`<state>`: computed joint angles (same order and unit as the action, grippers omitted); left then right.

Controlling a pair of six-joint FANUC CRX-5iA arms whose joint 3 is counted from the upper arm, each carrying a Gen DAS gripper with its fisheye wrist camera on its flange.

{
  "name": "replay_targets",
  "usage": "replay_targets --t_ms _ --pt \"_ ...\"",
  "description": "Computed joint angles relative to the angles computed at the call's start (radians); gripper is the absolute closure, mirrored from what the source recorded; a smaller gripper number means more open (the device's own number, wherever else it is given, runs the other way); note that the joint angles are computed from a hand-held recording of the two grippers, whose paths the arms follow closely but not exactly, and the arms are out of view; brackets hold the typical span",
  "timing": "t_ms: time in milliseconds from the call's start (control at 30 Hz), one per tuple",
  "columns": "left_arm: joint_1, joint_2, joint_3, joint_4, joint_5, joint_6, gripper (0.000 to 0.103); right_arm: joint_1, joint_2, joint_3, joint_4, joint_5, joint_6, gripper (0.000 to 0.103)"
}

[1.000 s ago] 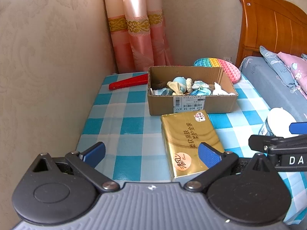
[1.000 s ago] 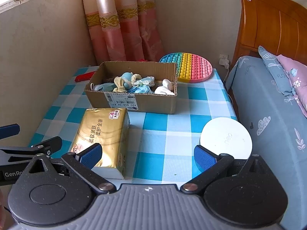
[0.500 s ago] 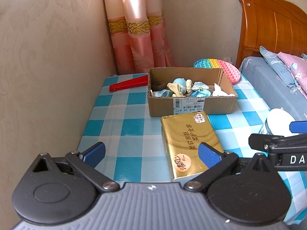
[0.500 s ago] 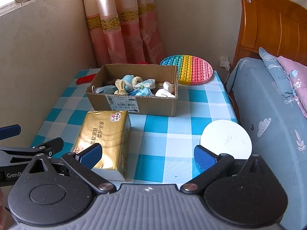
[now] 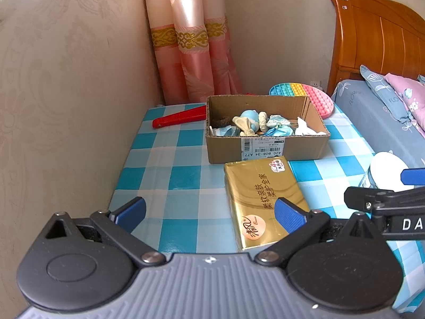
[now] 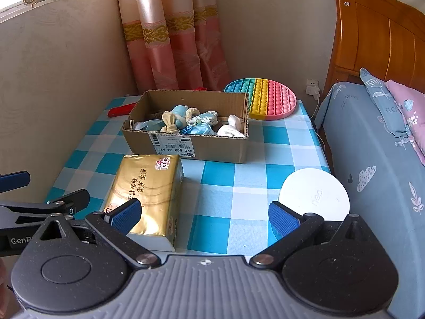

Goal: Organize soft objects

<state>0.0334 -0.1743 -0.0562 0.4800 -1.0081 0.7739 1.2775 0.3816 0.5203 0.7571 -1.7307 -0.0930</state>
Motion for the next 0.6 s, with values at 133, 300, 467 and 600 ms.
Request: replay_targets --t_ms 133,300,467,600 --pt "0.001 0.000 -0.001 0.001 0.001 -0.001 0.001 0.002 0.001 0.003 0.004 0.000 0.003 0.000" --pt "0.002 -0.002 -0.004 0.003 0.005 -0.003 0.001 0.004 -0.002 -0.003 0.008 0.003 0.002 0.000" --pt "0.001 -0.003 -0.004 0.003 0.006 -0.003 0.001 0.005 -0.002 -0.003 0.010 0.001 0.002 0.000" --pt "0.000 -0.004 -0.004 0.002 0.007 -0.001 0.001 0.005 -0.004 -0.005 0.011 0.002 0.002 0.000"
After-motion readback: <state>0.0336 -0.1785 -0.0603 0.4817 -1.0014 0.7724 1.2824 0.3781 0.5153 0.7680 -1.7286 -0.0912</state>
